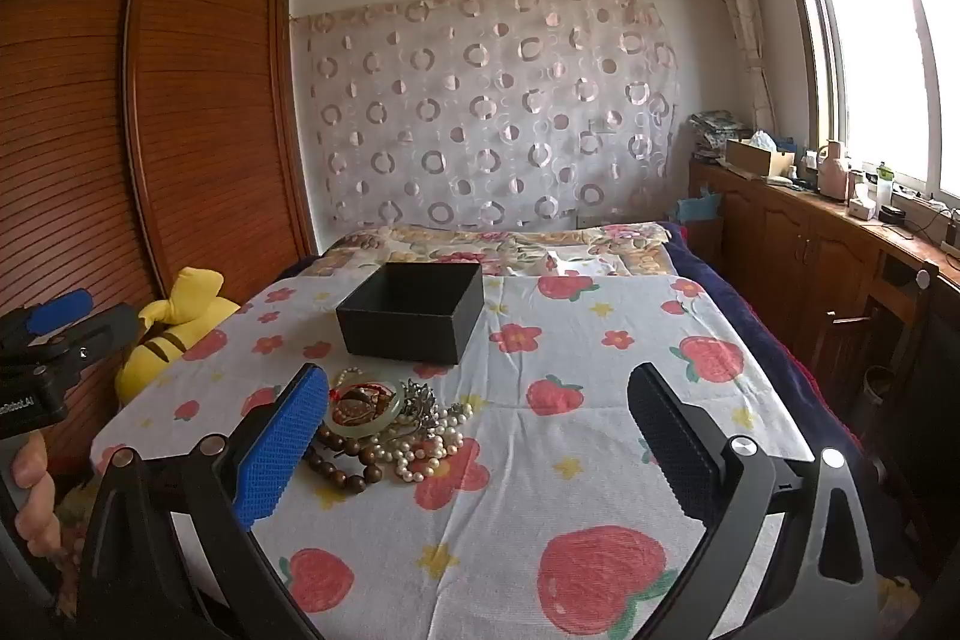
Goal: Organize jewelry
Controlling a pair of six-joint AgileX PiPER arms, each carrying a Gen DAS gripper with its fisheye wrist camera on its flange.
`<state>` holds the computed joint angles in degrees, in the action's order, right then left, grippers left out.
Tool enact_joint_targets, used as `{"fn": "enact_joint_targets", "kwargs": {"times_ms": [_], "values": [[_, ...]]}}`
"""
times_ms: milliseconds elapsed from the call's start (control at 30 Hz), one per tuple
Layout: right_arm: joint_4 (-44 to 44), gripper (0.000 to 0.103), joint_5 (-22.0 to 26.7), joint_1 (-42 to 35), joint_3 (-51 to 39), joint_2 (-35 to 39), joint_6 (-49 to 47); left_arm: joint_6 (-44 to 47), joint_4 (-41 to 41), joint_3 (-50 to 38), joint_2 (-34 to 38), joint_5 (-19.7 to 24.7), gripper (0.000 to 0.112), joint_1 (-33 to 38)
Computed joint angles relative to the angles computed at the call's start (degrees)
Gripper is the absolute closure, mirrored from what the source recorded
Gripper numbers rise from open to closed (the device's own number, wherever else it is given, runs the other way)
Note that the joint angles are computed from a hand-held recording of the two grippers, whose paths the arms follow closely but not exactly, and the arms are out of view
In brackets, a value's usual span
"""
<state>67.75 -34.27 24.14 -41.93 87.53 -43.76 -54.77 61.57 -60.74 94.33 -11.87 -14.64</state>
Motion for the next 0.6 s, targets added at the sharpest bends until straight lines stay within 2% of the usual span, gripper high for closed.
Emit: {"fn": "enact_joint_targets", "kwargs": {"times_ms": [600], "values": [[-0.6, 0.002, -0.3, 0.0, 0.2, 0.0, 0.8, 0.2, -0.2, 0.0, 0.0, -0.1, 0.016, 0.0]]}}
